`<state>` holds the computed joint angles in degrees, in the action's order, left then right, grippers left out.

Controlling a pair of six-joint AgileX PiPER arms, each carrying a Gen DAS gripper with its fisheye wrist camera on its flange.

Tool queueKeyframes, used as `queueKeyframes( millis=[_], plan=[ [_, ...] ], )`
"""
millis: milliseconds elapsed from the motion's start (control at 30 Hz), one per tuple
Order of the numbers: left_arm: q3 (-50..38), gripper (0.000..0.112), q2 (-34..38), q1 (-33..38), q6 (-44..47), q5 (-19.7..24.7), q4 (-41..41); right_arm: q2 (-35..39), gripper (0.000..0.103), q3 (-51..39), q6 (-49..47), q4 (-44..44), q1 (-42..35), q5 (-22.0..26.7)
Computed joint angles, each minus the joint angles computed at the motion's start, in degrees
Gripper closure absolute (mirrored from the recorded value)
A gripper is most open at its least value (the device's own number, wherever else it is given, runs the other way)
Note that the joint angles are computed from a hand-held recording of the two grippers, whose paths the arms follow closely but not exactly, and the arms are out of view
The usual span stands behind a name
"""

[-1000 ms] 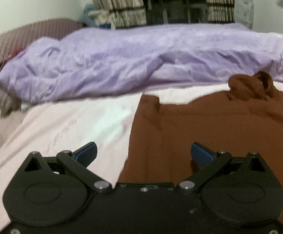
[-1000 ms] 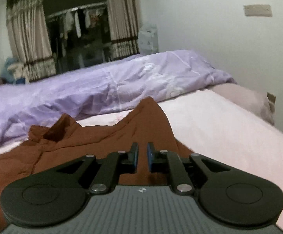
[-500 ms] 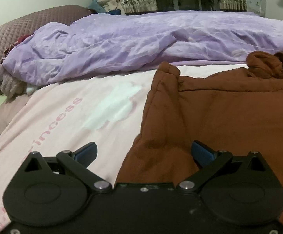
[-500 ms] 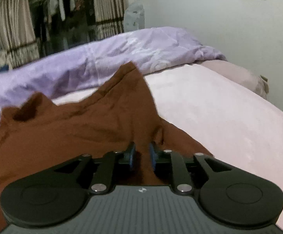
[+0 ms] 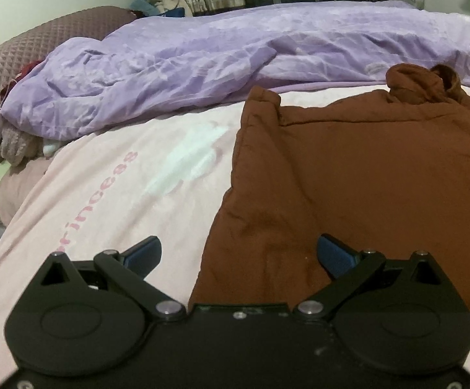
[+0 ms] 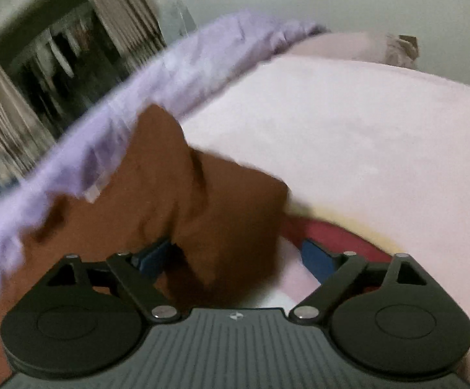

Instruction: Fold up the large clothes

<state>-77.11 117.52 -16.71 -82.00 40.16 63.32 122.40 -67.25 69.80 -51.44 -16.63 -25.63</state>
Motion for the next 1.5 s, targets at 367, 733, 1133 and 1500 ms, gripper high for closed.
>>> queueKeyframes(
  millis=[367,733,1133,1500],
  plan=[
    [-1.5,0.009,0.3,0.0,2.9,1.1,-3.2,-2.5,0.072,-2.5,11.7,-12.4,-1.8,-10.1],
    [-0.8,0.009,0.1,0.9,3.2,-0.8,-3.7,8.8,0.036,-17.3,29.9,-31.0,-2.1,-5.5],
    [-1.4,0.009,0.4,0.7,3.7,0.1,-3.5,-4.2,0.073,-3.6,-4.4,-11.4,6.2,3.7],
    [-1.9,0.009,-0.6,-0.4,5.6,2.9,-4.6,-18.0,0.08,7.1,-33.1,20.4,21.4,-6.9]
  ],
)
